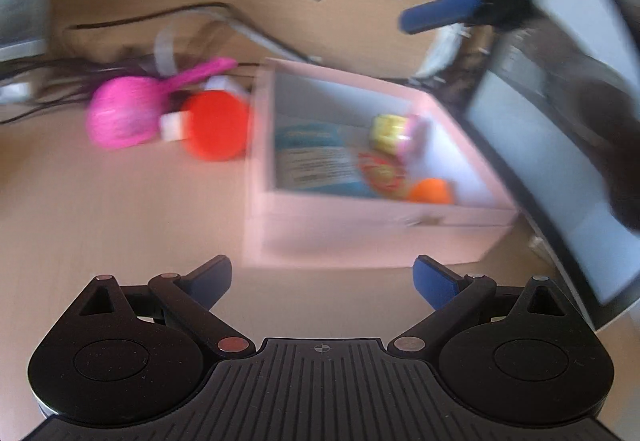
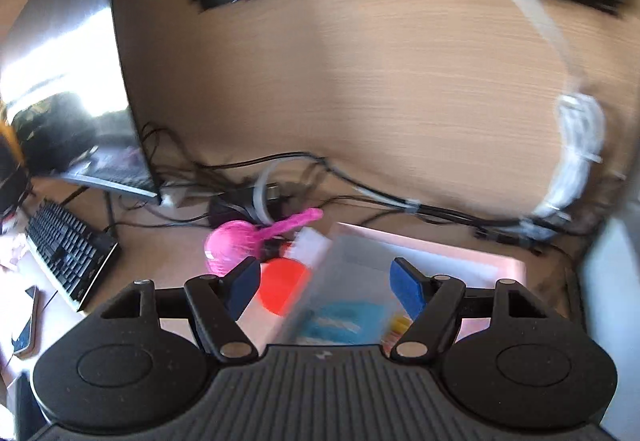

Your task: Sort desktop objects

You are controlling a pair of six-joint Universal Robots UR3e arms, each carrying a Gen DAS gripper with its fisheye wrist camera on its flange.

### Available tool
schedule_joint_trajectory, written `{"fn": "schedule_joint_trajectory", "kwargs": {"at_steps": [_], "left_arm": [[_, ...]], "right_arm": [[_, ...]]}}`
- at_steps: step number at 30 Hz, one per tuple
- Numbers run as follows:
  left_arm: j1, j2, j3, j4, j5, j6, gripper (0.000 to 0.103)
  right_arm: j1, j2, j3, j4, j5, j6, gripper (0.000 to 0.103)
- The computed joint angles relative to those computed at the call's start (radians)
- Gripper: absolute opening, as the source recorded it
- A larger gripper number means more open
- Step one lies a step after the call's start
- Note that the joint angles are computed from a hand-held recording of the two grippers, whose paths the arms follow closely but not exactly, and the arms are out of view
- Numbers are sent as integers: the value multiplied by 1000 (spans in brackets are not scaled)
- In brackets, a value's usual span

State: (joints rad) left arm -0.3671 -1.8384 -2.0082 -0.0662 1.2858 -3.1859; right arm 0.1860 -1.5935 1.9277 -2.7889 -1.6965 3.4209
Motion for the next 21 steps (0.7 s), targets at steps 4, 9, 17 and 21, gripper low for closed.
{"fn": "schedule_joint_trajectory", "kwargs": {"at_steps": [4, 9, 17, 21], "left_arm": [[80, 169, -273, 138, 143, -4, 100], [205, 275, -494, 243, 181, 22, 101], [316, 269, -636, 450, 86, 16, 103], [303, 262, -616, 439, 104, 11, 103]], "right_arm": [[-4, 322, -366, 139, 73, -23, 67], [-15, 713, -890, 378, 24, -52, 41], [-26, 924, -1239, 671, 30, -36, 41], [-46, 764, -1043, 702, 217, -117, 36]]}}
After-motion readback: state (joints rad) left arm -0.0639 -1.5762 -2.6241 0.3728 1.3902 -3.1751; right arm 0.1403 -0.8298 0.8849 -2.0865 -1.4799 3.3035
